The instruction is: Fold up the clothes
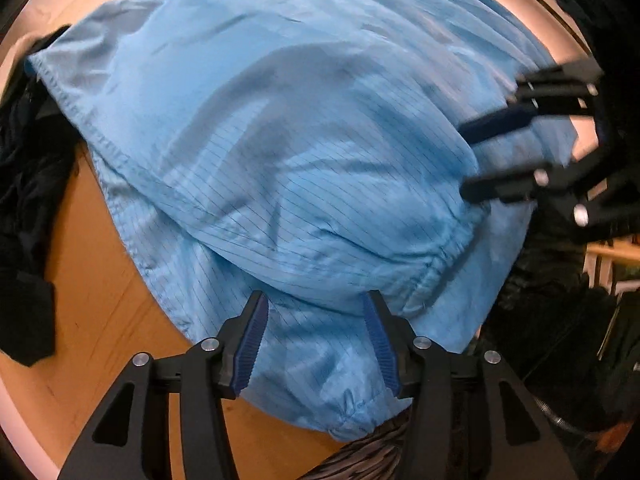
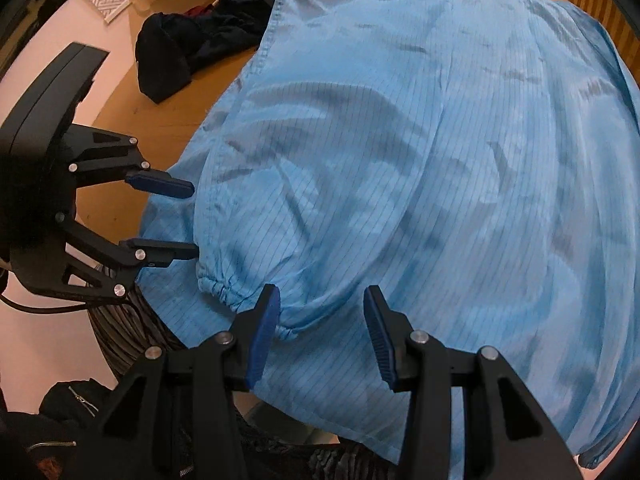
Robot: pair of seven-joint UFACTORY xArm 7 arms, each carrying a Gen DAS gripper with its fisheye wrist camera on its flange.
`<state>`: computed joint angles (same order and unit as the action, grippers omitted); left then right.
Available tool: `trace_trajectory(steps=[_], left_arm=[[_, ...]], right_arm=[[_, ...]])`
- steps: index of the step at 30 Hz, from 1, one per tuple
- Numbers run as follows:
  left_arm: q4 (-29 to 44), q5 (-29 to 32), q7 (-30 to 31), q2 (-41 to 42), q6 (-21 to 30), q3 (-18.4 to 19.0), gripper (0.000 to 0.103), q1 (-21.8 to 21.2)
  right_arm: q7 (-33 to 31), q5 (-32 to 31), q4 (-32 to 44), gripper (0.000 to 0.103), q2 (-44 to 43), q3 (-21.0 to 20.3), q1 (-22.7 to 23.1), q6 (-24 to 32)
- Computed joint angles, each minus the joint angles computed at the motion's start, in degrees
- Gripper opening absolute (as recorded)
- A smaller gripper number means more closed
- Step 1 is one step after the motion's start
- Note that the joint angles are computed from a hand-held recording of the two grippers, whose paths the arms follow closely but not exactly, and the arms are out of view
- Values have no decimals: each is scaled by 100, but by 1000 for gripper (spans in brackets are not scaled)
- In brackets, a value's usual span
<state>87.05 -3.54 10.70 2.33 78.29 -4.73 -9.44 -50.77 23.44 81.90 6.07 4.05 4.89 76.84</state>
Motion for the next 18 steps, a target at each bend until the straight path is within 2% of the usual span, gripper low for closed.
trace_trajectory(steps=[5, 15, 18], left_arm=[[383, -303, -248, 292, 180, 79, 53, 109], [811, -723, -502, 718, 211, 96, 53, 289], [790, -806, -281, 701, 69, 79, 42, 323]], right_arm=[[7, 189, 96, 43, 108, -16, -66, 235], [134, 208, 108, 43, 243, 17, -96, 383], [105, 220, 35, 43, 207, 36, -79, 361]])
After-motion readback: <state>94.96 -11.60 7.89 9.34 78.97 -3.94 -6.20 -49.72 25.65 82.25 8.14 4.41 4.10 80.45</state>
